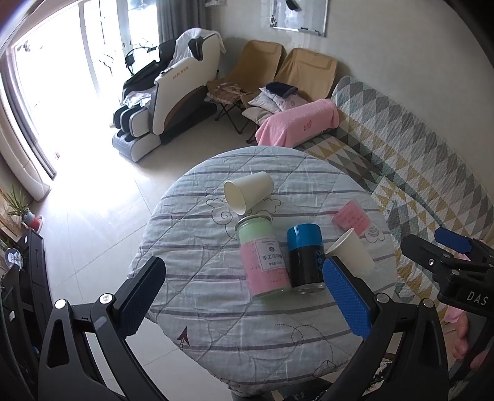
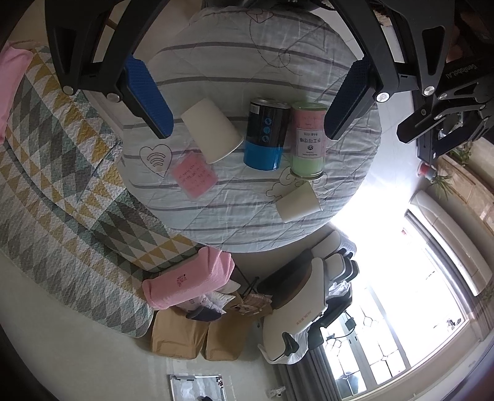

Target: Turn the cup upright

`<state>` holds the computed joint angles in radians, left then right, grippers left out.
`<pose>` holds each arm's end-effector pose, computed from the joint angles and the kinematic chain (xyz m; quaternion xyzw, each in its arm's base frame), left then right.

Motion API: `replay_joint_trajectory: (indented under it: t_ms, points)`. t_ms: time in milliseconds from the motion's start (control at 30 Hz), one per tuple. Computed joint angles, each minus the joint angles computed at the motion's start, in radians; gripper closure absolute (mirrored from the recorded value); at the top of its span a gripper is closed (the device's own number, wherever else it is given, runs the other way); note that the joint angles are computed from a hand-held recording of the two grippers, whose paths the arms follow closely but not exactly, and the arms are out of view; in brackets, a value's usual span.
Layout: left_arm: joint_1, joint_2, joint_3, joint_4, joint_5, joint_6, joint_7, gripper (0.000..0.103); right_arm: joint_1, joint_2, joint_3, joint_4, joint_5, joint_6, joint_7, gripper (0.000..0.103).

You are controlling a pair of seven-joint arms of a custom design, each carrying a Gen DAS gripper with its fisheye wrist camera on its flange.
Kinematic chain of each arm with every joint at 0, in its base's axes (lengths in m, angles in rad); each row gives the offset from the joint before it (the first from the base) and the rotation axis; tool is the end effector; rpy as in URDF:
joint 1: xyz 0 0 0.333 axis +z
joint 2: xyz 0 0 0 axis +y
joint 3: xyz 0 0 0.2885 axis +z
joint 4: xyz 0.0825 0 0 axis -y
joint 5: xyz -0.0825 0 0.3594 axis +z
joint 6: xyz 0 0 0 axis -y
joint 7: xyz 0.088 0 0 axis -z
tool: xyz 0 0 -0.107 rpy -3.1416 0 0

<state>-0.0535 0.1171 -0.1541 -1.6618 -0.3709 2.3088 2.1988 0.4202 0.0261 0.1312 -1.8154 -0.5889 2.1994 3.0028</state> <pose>0.6006 -0.1289 0.5708 -0.4212 0.8524 -0.2848 0.1221 0.5044 0.2867 0.5390 -0.4371 0.8440 -0.2193 0.2202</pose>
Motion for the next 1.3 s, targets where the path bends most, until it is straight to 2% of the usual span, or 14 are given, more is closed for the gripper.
replay_joint_trajectory:
  t_ms: [200,333,533,633,700,767,800,900,1000,1167,1300]
  points:
    - [-0.007,0.031,-0.008,0.038,-0.005,0.038,0.014,0.0,-0.008,-0.006,-0.007,0.011,-0.06,0.008,0.029,0.004]
    - [-0.008,0.043,-0.011,0.063,-0.011,0.039,0.006,0.0,-0.017,0.04,-0.015,0.065,-0.021,-0.006,-0.045,0.004]
    - [-0.005,0.053,-0.001,0.077,0.031,0.025,-0.027,0.0,-0.044,0.156,-0.034,0.151,0.172,0.054,-0.237,0.005]
    - [-0.003,0.06,0.005,0.075,0.064,0.014,-0.05,0.0,-0.056,0.246,-0.041,0.229,0.267,0.057,-0.334,0.007]
    - [-0.002,0.067,0.01,0.068,0.091,0.005,-0.067,0.0,-0.066,0.291,-0.043,0.259,0.332,0.059,-0.372,0.012]
    - [-0.002,0.078,0.014,0.065,0.12,-0.008,-0.087,0.0,-0.089,0.338,-0.037,0.275,0.427,0.084,-0.413,0.026]
    - [-0.002,0.082,0.015,0.064,0.13,-0.014,-0.094,0.0,-0.103,0.364,-0.032,0.285,0.48,0.09,-0.434,0.029]
    - [0.0,0.091,0.016,0.058,0.151,-0.023,-0.108,0.0,-0.112,0.431,-0.035,0.338,0.554,0.034,-0.442,0.032]
    - [0.003,0.102,0.017,0.058,0.163,-0.034,-0.116,0.0,-0.118,0.458,-0.034,0.345,0.598,0.037,-0.455,0.034]
    - [0.004,0.118,0.015,0.066,0.173,-0.058,-0.123,0.0,-0.1,0.517,-0.053,0.426,0.583,-0.057,-0.436,0.034]
    - [0.005,0.123,0.015,0.07,0.181,-0.078,-0.121,0.0,-0.098,0.565,-0.058,0.475,0.581,-0.095,-0.433,0.034]
